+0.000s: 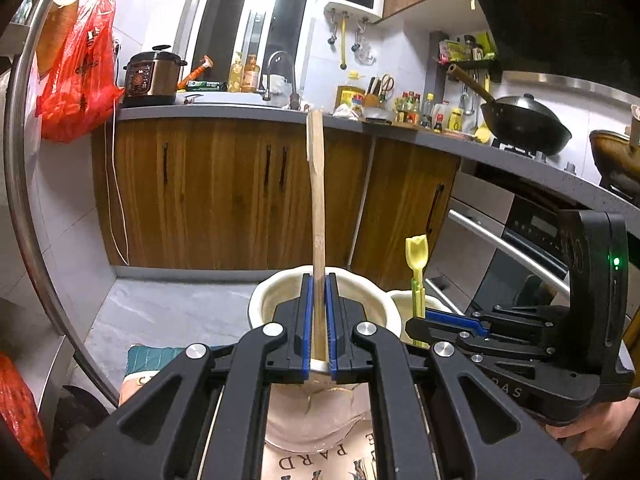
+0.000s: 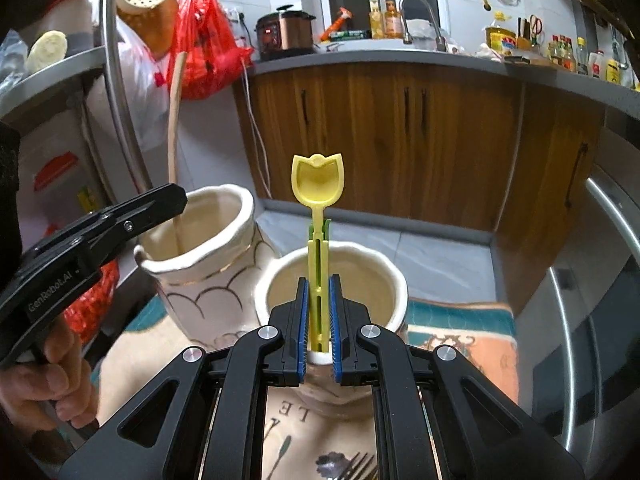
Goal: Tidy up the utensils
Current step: 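Drop the chopstick into the taller pot with the left tool while the right tool drops the spoon, then move both open tools back over the utensils on the table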
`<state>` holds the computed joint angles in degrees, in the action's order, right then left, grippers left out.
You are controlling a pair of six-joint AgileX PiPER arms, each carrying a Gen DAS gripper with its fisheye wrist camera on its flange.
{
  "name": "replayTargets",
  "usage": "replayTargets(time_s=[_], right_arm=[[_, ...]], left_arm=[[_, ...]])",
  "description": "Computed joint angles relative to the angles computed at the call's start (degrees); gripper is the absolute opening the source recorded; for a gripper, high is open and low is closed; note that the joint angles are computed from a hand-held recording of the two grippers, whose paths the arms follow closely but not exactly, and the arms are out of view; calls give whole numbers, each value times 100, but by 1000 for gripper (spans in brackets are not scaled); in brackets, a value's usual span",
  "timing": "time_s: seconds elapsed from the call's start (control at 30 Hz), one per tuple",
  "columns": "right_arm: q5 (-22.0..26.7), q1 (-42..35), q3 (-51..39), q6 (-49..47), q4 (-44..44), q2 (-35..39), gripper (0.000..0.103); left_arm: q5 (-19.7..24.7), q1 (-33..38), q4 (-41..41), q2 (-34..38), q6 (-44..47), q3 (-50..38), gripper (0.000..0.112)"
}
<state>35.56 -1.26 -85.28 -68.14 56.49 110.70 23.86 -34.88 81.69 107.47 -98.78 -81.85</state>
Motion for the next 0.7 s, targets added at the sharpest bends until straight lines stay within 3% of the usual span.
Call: replayTargets(time_s=[0.27, 0.43, 0.63, 0.7], right_arm=[[120, 33, -137, 351, -345, 53, 11], [147, -4, -151, 373, -353, 38, 18], [299, -217, 15, 14, 39, -112, 25], [376, -331, 173, -257, 265, -221, 28]], left_arm=[[154, -42, -806, 55, 857, -177, 6], [205, -29, -1106, 49, 1186, -224, 9], [214, -79, -722, -151, 873, 28, 46], [248, -117, -573, -256, 777, 173, 49]])
